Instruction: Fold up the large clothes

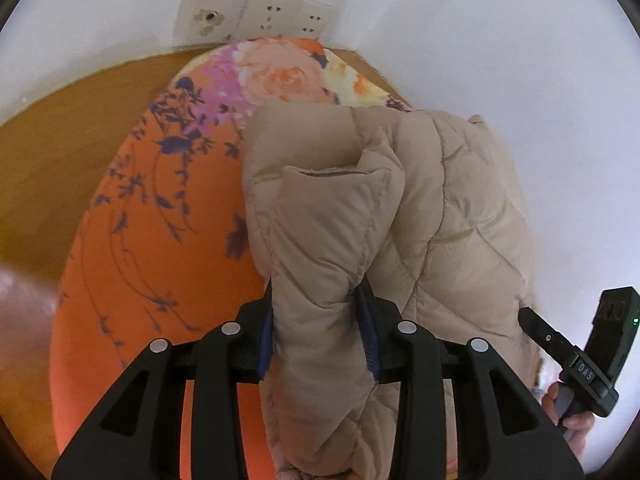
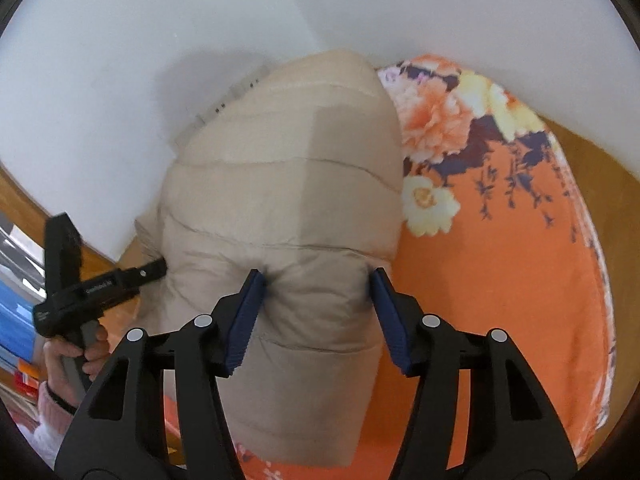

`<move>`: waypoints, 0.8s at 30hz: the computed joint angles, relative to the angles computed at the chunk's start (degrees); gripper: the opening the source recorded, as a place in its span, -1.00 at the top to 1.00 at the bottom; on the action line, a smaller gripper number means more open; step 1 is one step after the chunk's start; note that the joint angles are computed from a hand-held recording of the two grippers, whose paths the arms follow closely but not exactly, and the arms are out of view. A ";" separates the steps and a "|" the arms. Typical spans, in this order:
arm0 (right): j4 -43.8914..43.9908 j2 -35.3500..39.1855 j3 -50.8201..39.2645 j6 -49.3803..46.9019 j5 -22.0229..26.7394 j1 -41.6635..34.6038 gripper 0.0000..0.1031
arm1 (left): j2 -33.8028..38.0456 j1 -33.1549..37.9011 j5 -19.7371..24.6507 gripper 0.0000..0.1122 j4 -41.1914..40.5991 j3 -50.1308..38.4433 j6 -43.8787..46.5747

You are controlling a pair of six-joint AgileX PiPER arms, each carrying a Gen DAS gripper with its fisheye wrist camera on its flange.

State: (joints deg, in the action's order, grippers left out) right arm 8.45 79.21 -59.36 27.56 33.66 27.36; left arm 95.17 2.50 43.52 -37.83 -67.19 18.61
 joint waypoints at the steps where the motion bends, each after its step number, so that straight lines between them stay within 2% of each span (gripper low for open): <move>1: 0.61 1.13 0.05 -0.16 -1.34 0.13 -0.08 | 0.42 -0.32 -1.23 0.31 1.50 -0.11 -0.95; 6: -2.03 0.57 -0.29 1.51 0.20 1.35 -0.11 | 0.62 0.37 -2.48 0.12 2.70 0.47 -1.93; 8: -1.47 0.93 -0.74 1.58 0.45 0.73 -0.11 | -0.83 0.23 -3.01 0.07 3.67 1.16 -1.75; 12: -6.41 -1.78 -0.97 8.23 3.12 3.22 -0.15 | -5.31 0.78 -2.80 -0.10 6.97 2.92 -3.32; 14: -9.16 -3.08 -1.05 11.35 4.54 4.59 -0.28 | -7.43 1.43 -1.93 -0.21 7.79 3.53 -3.91; 15: -10.93 -4.01 -0.85 13.40 5.28 5.52 -0.29 | -8.35 1.64 -1.39 -0.24 8.31 3.77 -4.25; 17: -13.15 -5.14 -0.69 16.34 6.58 6.74 -0.41 | -10.64 1.63 -0.80 -0.43 10.15 4.63 -5.23; 20: -16.48 -7.26 0.03 21.76 8.38 9.29 -0.66 | -13.71 1.15 -0.91 -0.54 12.38 6.31 -6.89; 24: -20.50 -8.48 -0.04 27.91 11.86 13.77 -0.89 | -18.19 0.03 -0.53 -0.65 13.95 9.28 -9.09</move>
